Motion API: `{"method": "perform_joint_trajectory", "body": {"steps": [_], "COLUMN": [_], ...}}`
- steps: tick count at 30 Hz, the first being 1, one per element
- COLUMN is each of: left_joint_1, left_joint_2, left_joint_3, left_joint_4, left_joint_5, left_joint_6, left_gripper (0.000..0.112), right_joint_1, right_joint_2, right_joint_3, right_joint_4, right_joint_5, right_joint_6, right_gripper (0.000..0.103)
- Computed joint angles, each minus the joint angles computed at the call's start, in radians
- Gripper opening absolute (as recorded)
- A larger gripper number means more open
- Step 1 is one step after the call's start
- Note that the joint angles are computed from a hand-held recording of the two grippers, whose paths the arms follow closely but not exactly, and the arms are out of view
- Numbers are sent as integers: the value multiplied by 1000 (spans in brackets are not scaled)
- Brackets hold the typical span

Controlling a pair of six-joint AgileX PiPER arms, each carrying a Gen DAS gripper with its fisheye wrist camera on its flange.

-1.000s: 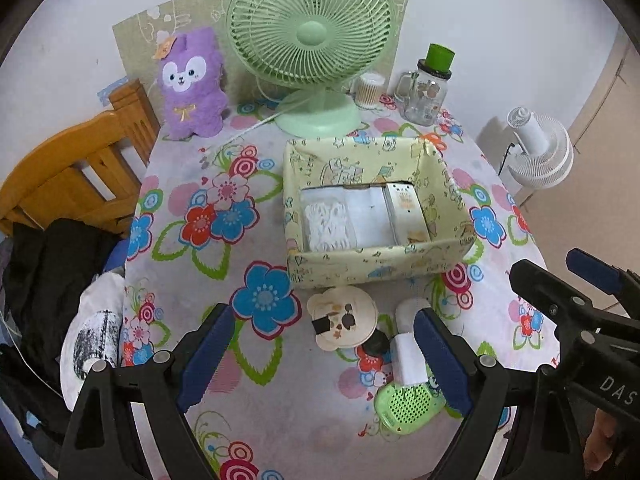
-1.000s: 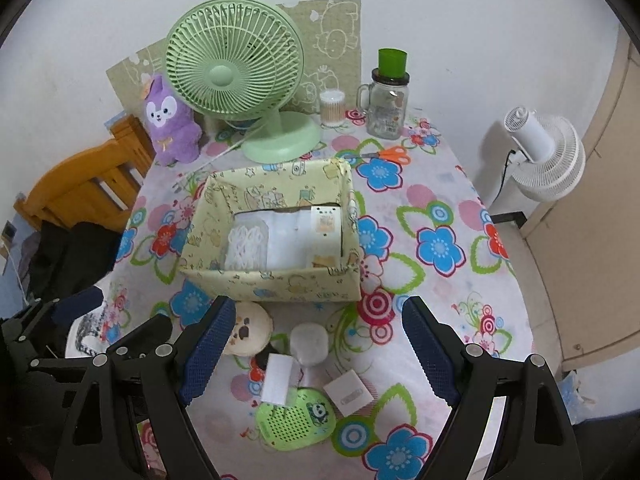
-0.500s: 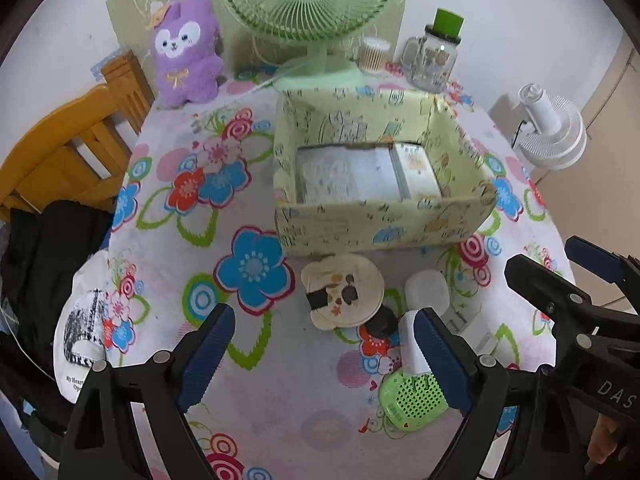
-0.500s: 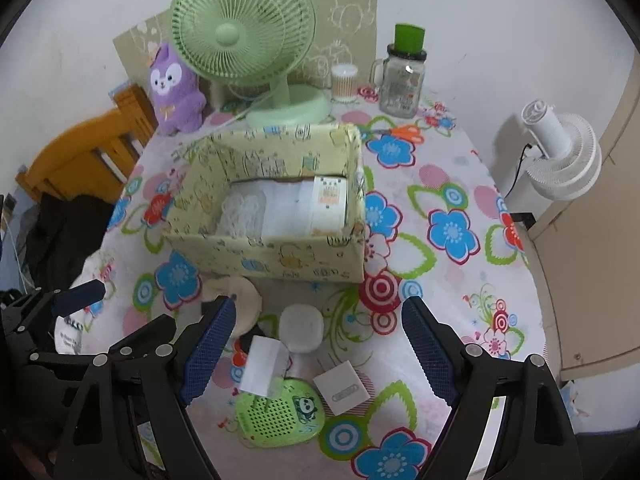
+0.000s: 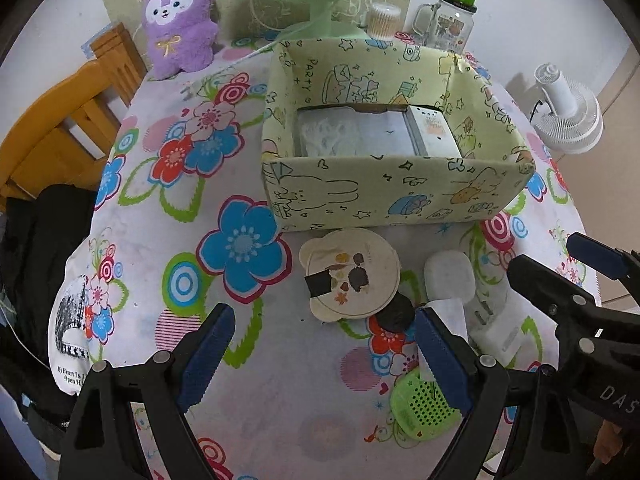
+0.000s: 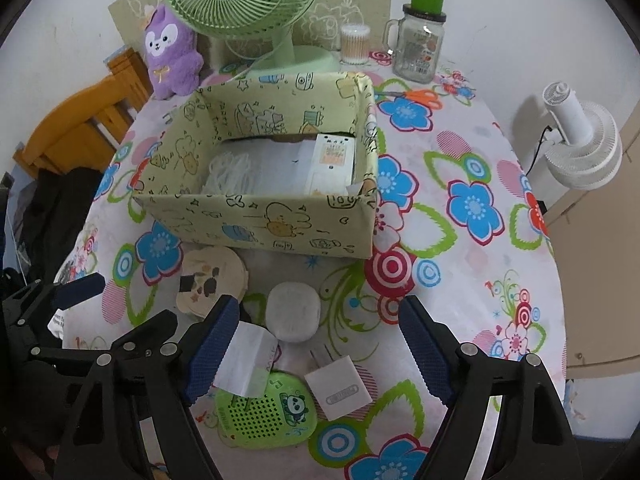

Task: Organize rigid objects
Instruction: 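Grasp the white round case with the right tool while the left tool reaches the beige round lid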

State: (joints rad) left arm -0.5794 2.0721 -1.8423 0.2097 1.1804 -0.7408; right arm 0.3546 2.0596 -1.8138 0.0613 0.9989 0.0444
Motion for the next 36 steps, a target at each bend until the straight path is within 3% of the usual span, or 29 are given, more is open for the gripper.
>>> {"method": "perform_joint_trajectory", "body": {"steps": [17, 36], "left_joint_1": [16, 49], "left_joint_2": [99, 180], "left_joint_3": [-37, -91], "left_joint_4": [-54, -83], "left_joint_5": [-6, 7], "left_joint_6": [55, 104], "left_gripper": [92, 92], "right_joint_1": [-16, 21], "right_joint_2": [109, 314], "right_joint_3": [-64, -317], "right_joint_4": [21, 20], "right_joint_5": [27, 161], "right_joint_6": [-14, 14], "right_gripper": [80, 71]}}
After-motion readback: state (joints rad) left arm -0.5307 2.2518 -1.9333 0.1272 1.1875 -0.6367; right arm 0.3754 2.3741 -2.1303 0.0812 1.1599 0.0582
